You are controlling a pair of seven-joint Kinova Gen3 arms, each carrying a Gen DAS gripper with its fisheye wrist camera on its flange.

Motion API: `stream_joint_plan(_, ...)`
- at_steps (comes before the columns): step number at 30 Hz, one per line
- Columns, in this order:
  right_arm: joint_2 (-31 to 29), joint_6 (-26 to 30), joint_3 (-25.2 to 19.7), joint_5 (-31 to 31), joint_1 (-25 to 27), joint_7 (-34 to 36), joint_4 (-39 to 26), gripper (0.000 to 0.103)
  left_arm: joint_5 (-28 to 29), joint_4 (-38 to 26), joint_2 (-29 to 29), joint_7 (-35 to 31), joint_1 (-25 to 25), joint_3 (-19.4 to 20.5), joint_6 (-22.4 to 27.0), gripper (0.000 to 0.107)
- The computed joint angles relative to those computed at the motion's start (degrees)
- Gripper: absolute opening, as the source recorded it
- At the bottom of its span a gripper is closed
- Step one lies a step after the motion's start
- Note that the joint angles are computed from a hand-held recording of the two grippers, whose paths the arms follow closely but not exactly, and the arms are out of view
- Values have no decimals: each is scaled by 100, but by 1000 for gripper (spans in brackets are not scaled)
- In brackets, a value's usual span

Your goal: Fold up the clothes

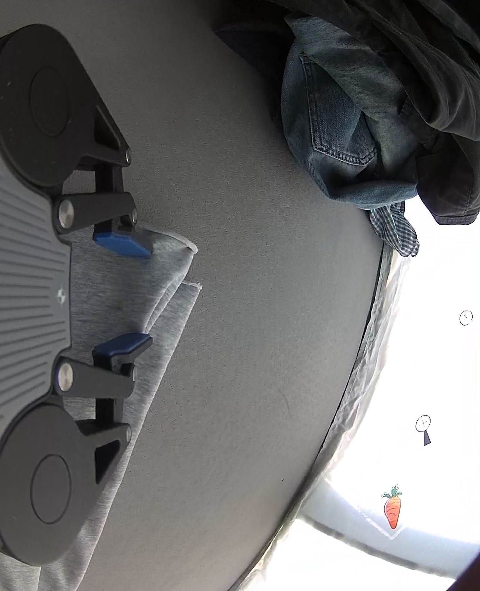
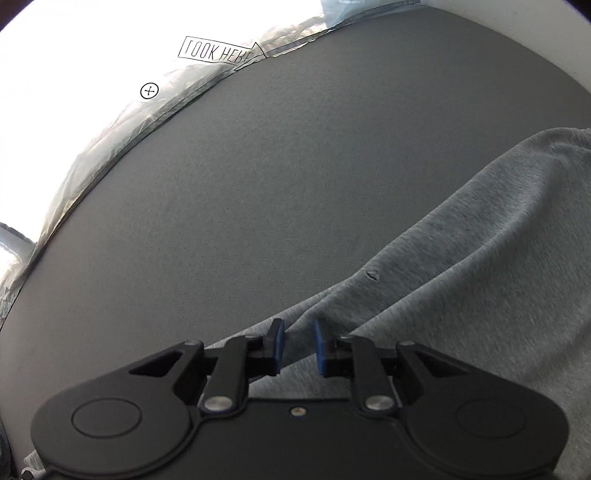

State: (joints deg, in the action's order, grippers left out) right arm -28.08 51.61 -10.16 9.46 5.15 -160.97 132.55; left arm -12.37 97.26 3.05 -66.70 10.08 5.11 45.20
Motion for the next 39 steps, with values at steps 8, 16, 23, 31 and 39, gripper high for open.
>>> stream_joint_plan(8, -263, -95, 565, -468, 64, 53, 60, 12, 32, -29, 40, 65, 20, -6, 29, 4)
stream_joint_plan(16, 179, -7, 964, -973, 198, 445, -159, 16, 233, -29, 30, -89, -48, -22, 121, 4)
stream_joint_plan(23, 705, 511, 1438, -1352, 224, 960, -612, 15, 270, -39, 80, -54, -56, -33, 142, 5)
stream_joint_plan(31, 666, 689, 1187, -1271, 324, 796, -635, 0, 302, -89, 139, 53, -66, -51, 144, 5)
stream_joint_plan(39, 92, 818, 900, -1167, 381, 338, -511, 0, 335, 49, 7, 36, -100, -64, -53, 0)
